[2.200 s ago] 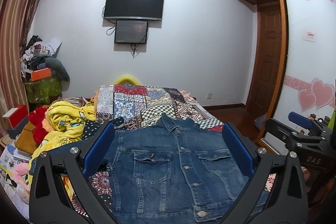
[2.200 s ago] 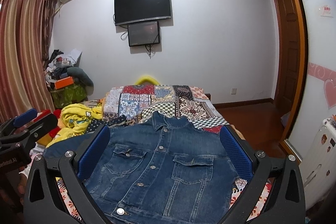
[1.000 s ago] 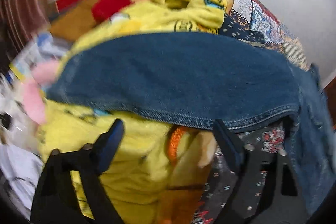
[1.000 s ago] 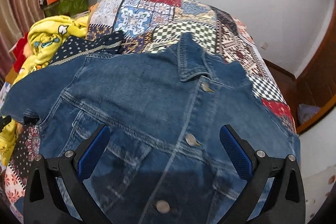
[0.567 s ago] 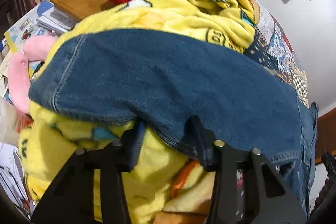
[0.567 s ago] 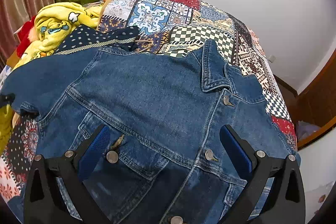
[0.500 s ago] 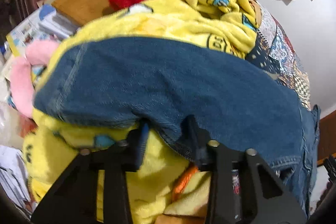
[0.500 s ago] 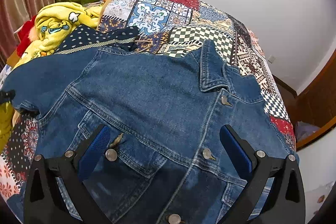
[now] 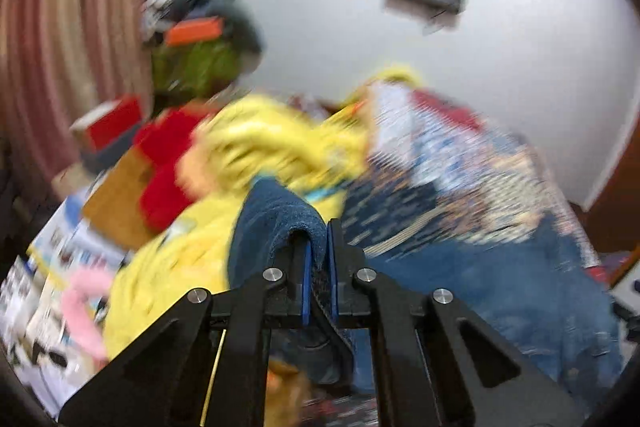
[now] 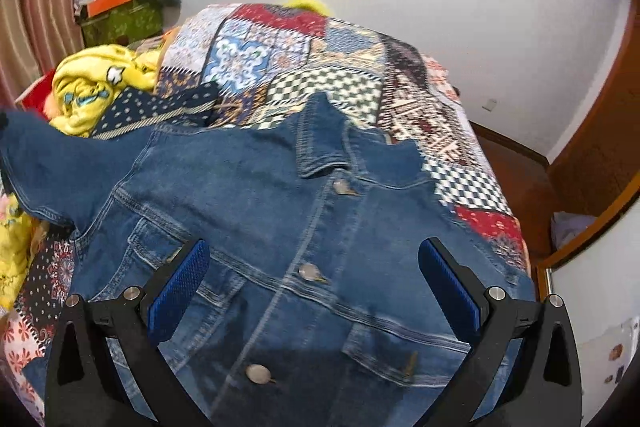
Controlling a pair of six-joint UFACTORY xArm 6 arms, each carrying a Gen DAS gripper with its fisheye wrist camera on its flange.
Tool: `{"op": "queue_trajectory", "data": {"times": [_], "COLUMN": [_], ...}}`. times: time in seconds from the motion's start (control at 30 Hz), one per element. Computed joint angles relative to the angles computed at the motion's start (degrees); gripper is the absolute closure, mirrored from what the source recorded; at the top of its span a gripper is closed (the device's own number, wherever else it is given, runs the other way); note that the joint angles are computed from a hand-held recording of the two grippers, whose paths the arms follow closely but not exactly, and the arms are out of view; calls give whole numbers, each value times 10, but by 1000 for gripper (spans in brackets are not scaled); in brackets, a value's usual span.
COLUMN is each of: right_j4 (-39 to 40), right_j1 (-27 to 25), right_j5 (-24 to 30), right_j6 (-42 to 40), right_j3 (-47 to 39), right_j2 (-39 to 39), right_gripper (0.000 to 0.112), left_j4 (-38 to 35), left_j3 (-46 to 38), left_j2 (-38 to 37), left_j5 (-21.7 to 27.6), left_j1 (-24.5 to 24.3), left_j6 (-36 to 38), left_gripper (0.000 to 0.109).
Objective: Fold large clothes
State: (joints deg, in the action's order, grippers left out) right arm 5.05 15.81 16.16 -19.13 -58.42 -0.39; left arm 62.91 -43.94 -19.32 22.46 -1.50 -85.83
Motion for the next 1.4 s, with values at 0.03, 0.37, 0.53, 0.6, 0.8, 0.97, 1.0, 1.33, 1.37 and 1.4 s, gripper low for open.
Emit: {"op": "queue_trajectory", "data": {"times": [0.03, 0.37, 0.53, 0.6, 0.8, 0.97, 1.0, 1.33, 1.37, 1.4], "right_j4": [7, 168, 205, 216, 226, 218, 217, 220, 226, 227], "right_j1": [-4, -69, -103, -115, -153, -172, -174, -154, -145, -138], "right_j5": [-2, 10, 20, 17, 26, 35, 37, 44, 43, 42], "right_j6": [-6, -149, -197, -215, -237, -239, -239, -252, -262, -266], "right_j3": [3, 24, 31, 37, 48, 55, 57, 63, 63, 63], "right_j2": [-4, -43, -51, -55, -57, -56, -57, -68, -71, -72], "right_gripper": [9, 9, 9, 9, 9, 9, 9, 9, 9, 9], "left_j4": [8, -41, -187, -248, -418, -452, -457, -481, -469, -445], "left_j3": [-30, -303, -408, -441, -535, -576, -572, -388, -375, -359], "left_j2": [12, 222, 346, 388, 508, 550, 547, 408, 395, 379], "left_j5": [-6, -11, -12, 0, 69, 133, 140, 65, 59, 55], "left_j1": [-16, -165, -226, -249, -309, -341, -344, -347, -342, -335], "left_j6": [0, 96, 233, 295, 470, 529, 536, 558, 549, 529], "left_gripper": [103, 103, 103, 103, 103, 102, 101, 49, 46, 40]}}
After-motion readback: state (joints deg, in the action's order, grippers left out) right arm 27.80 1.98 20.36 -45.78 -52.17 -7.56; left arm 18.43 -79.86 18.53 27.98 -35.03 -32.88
